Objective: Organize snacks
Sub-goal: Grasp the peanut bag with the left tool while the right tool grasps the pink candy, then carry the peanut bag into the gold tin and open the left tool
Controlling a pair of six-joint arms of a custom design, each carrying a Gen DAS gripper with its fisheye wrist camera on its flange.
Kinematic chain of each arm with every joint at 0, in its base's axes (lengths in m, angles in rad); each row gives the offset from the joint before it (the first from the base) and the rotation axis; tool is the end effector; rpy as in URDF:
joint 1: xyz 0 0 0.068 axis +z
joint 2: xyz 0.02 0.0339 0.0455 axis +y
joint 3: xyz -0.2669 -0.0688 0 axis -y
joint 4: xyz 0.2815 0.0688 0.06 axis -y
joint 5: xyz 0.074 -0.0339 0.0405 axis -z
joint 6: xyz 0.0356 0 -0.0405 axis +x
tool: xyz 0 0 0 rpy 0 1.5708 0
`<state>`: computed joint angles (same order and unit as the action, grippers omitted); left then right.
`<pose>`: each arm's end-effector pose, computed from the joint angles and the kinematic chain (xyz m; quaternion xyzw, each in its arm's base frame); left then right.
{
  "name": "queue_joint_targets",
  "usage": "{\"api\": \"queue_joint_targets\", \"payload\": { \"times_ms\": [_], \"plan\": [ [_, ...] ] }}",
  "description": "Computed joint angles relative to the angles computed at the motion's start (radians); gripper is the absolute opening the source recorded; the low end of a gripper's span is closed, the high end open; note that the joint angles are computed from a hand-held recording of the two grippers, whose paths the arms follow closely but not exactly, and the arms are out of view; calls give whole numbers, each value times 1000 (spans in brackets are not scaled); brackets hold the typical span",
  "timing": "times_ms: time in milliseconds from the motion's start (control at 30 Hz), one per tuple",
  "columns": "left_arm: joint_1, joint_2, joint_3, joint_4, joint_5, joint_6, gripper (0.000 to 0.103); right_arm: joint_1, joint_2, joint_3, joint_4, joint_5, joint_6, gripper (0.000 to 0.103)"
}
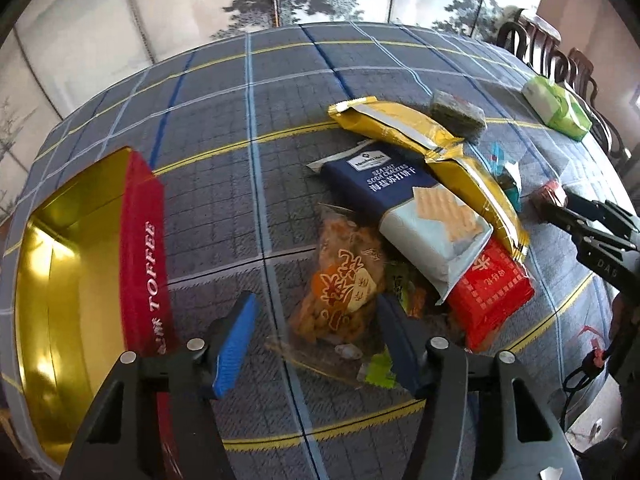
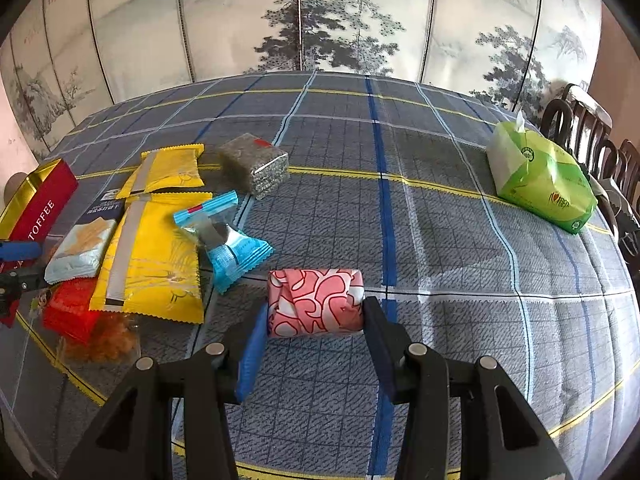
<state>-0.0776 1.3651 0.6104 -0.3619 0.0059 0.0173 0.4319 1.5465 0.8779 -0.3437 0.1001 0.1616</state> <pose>0.2589 -0.0203 0.1271 0.0469 0.9732 -0.0097 0.2250 0.3008 0.1347 0.1601 -0.1157 0.9532 0.0345 0.2773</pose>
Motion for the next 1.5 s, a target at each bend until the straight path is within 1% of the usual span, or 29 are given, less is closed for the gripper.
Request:
{"api": "queue_joint_targets", "payload": {
  "times_ms": [167,267,367,600,933,1167,1367,1500],
  "plan": [
    [5,53,28,1,24,6,57,-2,-2,-3,2,-4,5,47],
    [7,81,37,3,53,0,48,-2,-3,-4,2,-3,5,47],
    [-16,82,27,24,23,-8,45,-1,-3,-6,4,-2,9,47],
    [-22,65,15,21,13,-28,36,1,-1,-7,6,-3,12,47],
    [-9,-29,-26,-25,-1,-51,36,-1,-2,-7,7,-3,9,47],
    [32,-129,-43,-77,35,-53,36,4,1,-7,9,2,11,47],
    [89,-232,-49,-132,44,-34,36,9,1,-8,6,12,12,47],
    [179,-280,-47,-165,54,3,36,13,5,-2,0,18,14,47]
  ]
}}
